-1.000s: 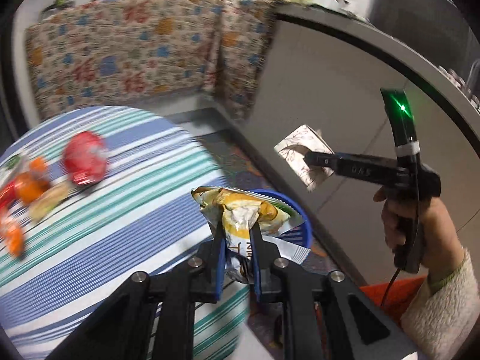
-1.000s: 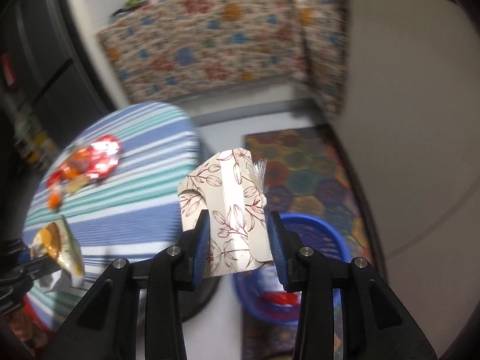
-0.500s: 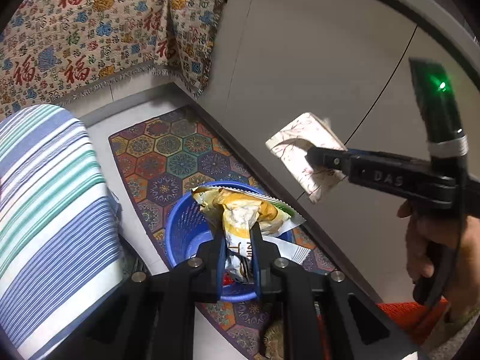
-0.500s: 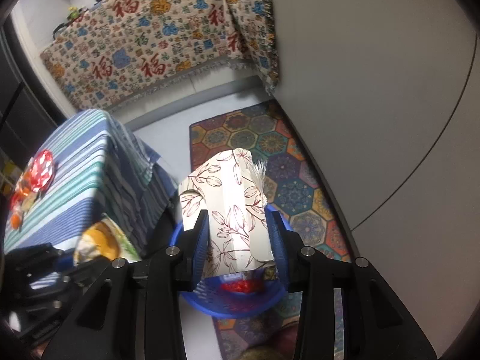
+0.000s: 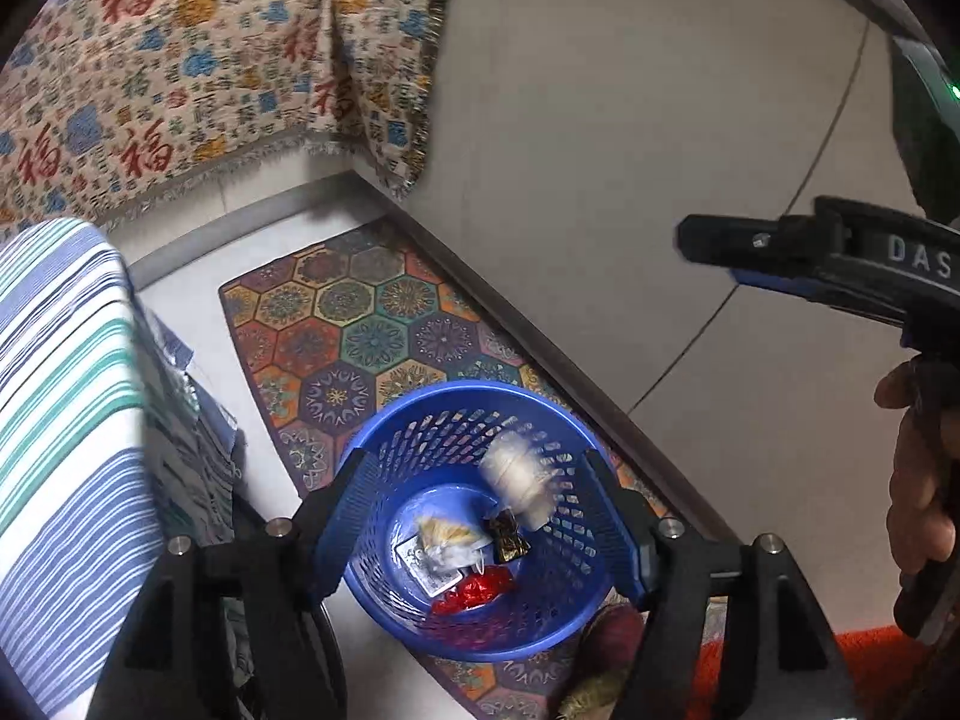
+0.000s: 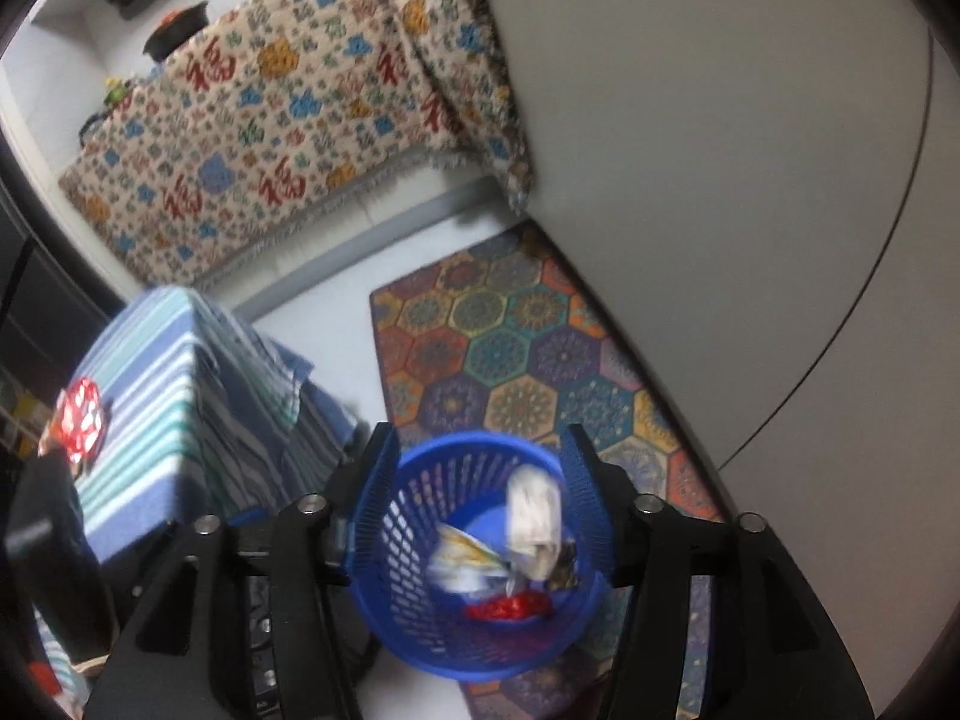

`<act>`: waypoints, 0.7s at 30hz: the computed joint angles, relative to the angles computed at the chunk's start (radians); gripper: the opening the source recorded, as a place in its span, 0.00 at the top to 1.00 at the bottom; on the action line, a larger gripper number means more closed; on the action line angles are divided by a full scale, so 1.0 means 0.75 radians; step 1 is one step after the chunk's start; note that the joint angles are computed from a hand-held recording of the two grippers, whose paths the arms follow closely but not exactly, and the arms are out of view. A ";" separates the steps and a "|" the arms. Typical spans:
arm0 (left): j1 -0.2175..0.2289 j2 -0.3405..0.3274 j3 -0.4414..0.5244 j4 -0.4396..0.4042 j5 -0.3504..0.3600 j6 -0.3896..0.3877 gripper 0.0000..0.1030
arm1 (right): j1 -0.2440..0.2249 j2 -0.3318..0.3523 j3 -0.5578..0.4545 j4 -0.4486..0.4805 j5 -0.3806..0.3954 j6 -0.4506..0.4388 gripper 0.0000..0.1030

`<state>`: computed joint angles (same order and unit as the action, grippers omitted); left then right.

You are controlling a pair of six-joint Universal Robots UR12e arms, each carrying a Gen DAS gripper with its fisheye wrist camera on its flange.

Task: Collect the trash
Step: 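Carry the chip bag and paper box over the wastebasket and open both grippers, then move both tools back over the table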

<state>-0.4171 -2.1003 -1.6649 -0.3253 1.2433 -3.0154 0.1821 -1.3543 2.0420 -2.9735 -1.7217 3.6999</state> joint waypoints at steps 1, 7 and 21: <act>0.007 0.014 -0.016 0.017 -0.012 -0.020 0.32 | 0.007 -0.005 0.001 -0.008 -0.034 -0.005 0.29; 0.051 0.132 -0.120 0.101 -0.043 -0.062 0.32 | 0.038 0.005 -0.034 0.021 -0.132 -0.020 0.09; 0.288 0.395 -0.467 0.124 0.343 -0.145 0.28 | 0.309 0.202 -0.310 0.027 0.116 -0.351 0.08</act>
